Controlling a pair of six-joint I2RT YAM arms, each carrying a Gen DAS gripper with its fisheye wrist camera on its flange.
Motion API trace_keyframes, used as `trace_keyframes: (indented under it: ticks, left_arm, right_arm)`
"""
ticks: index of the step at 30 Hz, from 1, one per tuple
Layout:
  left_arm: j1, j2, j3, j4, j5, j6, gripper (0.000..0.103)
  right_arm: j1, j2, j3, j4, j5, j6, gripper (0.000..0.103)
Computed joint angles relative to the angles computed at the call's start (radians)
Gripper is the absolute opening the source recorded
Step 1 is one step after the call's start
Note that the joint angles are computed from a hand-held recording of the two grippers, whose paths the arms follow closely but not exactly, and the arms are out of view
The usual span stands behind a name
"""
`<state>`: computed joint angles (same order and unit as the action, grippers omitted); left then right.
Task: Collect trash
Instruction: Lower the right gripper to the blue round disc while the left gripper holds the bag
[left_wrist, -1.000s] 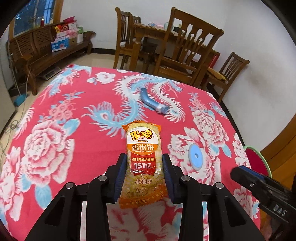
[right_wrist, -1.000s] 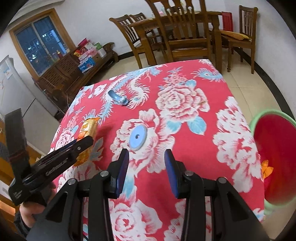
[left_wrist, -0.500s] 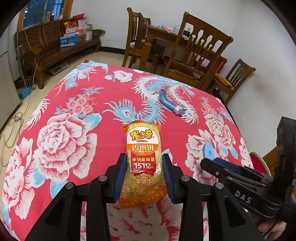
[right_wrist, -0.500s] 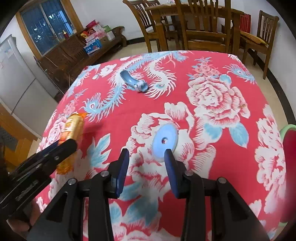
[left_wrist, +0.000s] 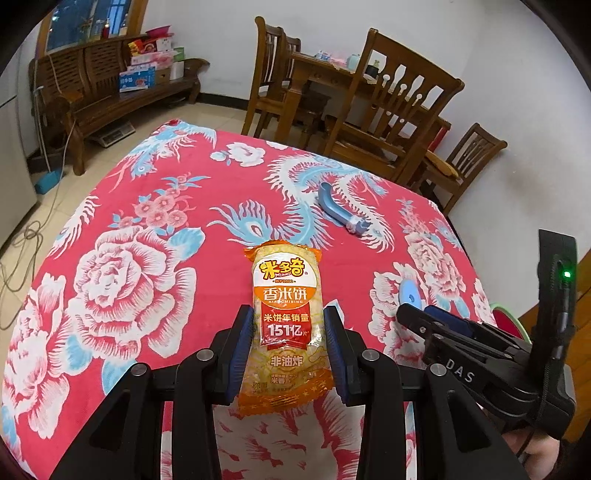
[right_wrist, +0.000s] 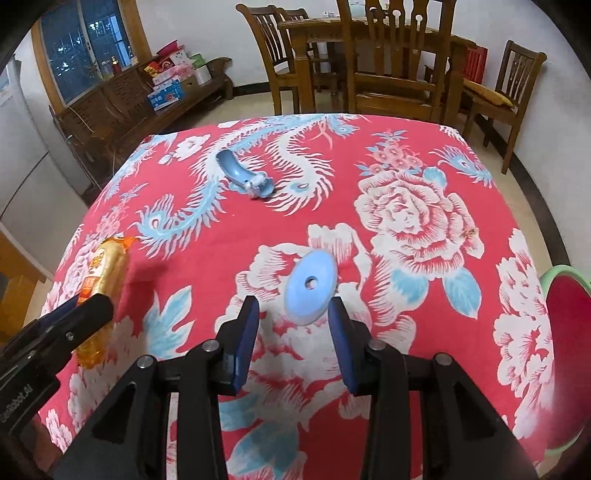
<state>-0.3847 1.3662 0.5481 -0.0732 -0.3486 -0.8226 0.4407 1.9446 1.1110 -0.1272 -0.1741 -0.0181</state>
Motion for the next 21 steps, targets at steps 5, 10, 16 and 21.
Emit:
trace_keyframes:
  ticks: [5, 10, 16, 21]
  left_arm:
    - [0.000, 0.001, -0.001, 0.003, 0.003, -0.001, 0.039]
    - [-0.005, 0.006, 0.001, 0.003, 0.003, -0.003, 0.039]
    - [-0.018, 0.007, 0.004, 0.001, -0.002, -0.004, 0.039]
    - [-0.015, 0.001, 0.002, 0.005, -0.003, -0.007, 0.039]
  right_arm:
    - [0.026, 0.010, 0.009, 0.010, 0.048, -0.013, 0.041]
    - [0.035, 0.000, -0.014, 0.037, 0.063, -0.038, 0.019]
    - [-0.008, -0.019, -0.040, 0.054, -0.012, -0.012, 0.002]
    - [-0.059, -0.062, -0.060, 0.066, -0.094, -0.008, 0.002]
